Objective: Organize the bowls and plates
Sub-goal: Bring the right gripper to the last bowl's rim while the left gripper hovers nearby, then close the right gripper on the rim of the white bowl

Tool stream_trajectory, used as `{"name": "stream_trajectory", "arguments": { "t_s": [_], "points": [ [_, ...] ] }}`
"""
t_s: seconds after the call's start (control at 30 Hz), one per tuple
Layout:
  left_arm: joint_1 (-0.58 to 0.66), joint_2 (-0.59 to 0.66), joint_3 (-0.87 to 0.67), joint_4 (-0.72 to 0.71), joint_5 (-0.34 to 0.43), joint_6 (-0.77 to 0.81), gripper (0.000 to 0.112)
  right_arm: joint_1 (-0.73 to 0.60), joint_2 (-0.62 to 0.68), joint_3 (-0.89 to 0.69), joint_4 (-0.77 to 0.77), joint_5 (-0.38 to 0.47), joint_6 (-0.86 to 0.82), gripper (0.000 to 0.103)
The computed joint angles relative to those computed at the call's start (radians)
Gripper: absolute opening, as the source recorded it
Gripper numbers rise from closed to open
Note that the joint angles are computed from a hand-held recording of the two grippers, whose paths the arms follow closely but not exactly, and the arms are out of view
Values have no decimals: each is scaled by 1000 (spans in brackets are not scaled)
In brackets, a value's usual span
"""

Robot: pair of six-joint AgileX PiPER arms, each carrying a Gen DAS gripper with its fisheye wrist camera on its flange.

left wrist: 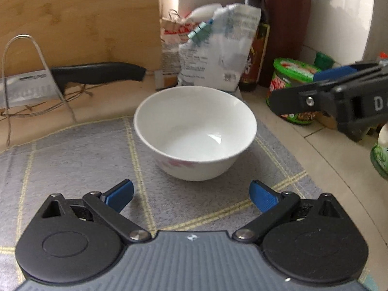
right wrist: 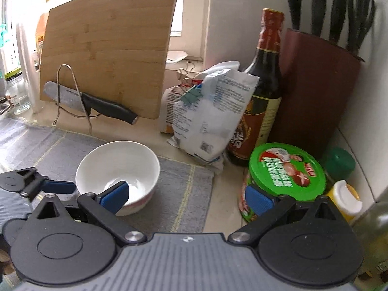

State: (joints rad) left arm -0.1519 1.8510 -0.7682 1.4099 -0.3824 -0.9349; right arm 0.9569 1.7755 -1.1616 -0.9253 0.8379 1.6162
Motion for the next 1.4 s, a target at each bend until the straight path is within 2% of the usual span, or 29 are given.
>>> {"name": "stream_trajectory", "arguments": {
  "t_s": [0.17, 0.33, 0.43, 0.53, 0.7, 0.83, 0.97, 1.07, 1.23, 1.4],
  "points": [
    [-53, 31, -19, -69, 66, 69, 102, -11, 19, -11, 7, -37, -19, 103],
    [-28, 45, -15, -110, 22, 145, 102, -29, 24, -17, 6, -73, -30, 103],
    [3, 66, 21, -281, -58, 350, 102, -40, 27, -22, 3, -96, -39, 103],
    [8, 65, 56, -384, -93, 461, 103, -50, 35, -36, 11, -109, -66, 103],
    [0, 59, 47, -365, -75, 440, 103, -74, 48, -60, 45, -146, -138, 103],
    [-25, 41, 100, -570, -118, 699, 102, -100, 57, -79, 90, -188, -213, 103],
    [-17, 38, 83, -502, -127, 607, 102, -136, 68, -92, 135, -253, -276, 103],
    [-11, 36, 84, -520, -144, 614, 102, -178, 85, -104, 219, -329, -365, 103],
    [-7, 40, 83, -556, -159, 638, 102, -261, 127, -125, 478, -447, -610, 103],
    [8, 38, 78, -510, -182, 590, 101, -307, 151, -141, 667, -487, -792, 98]
  ]
}}
